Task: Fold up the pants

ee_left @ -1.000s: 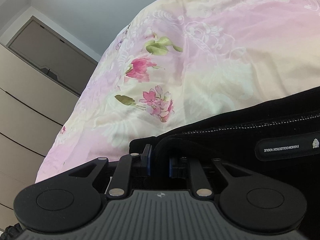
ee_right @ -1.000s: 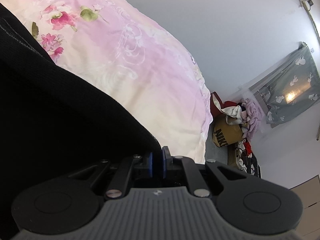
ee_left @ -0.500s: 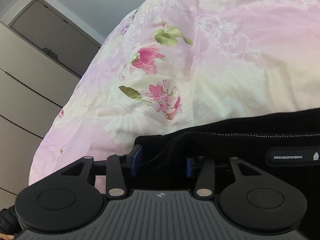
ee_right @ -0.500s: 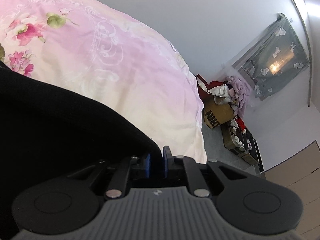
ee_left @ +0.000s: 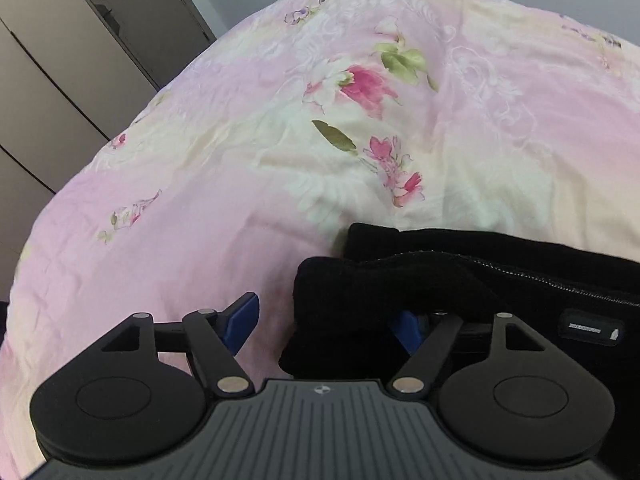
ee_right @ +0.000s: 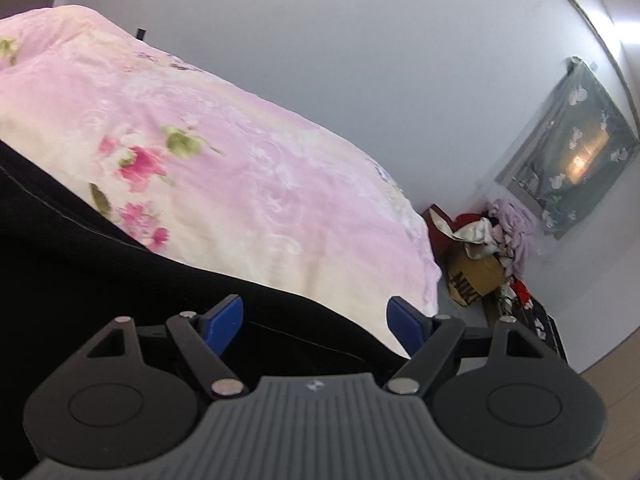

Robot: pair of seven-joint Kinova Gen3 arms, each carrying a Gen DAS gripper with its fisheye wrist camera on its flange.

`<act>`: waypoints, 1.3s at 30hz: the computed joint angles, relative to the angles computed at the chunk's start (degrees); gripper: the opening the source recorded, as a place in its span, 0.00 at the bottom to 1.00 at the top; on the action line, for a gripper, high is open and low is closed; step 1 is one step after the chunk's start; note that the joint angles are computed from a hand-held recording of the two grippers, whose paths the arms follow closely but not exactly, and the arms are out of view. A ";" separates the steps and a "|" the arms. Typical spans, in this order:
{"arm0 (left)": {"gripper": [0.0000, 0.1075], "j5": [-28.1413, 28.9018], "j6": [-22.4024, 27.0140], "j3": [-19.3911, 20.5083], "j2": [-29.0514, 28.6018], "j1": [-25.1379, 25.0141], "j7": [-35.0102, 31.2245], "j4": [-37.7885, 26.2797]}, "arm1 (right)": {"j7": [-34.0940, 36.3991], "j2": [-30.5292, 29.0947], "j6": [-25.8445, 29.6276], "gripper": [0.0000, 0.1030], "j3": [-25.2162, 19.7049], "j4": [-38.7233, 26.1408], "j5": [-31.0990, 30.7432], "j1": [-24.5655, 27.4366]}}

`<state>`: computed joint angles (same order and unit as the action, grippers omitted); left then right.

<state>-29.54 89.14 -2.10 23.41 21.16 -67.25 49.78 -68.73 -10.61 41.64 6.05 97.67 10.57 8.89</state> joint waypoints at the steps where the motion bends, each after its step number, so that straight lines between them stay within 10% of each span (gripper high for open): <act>1: 0.79 -0.15 -0.80 0.00 -0.71 0.14 0.25 0.68 | 0.93 -0.60 0.83 0.74 -0.36 0.03 -0.95 -0.92; 7: 0.76 -2.81 -3.45 1.21 -4.58 0.63 -2.48 2.51 | 5.29 -2.11 8.17 0.71 -1.66 -1.32 -8.04 -6.56; 15: 0.53 11.83 -10.36 6.47 -9.21 -1.84 -6.57 10.30 | 1.82 1.56 13.84 0.20 -0.48 -2.27 -20.03 -8.53; 30: 0.49 18.56 -32.59 6.20 -4.47 0.71 1.13 21.35 | -0.92 14.41 8.21 0.17 -2.53 -7.02 -27.39 -5.10; 39: 0.49 12.37 -34.56 4.30 -4.90 3.88 10.19 21.04 | -4.75 15.69 5.91 0.20 -3.50 -9.42 -27.85 -2.32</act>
<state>-17.17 54.58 2.20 18.52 25.04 -57.06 70.82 -73.48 5.07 47.55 2.55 88.25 -17.28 6.57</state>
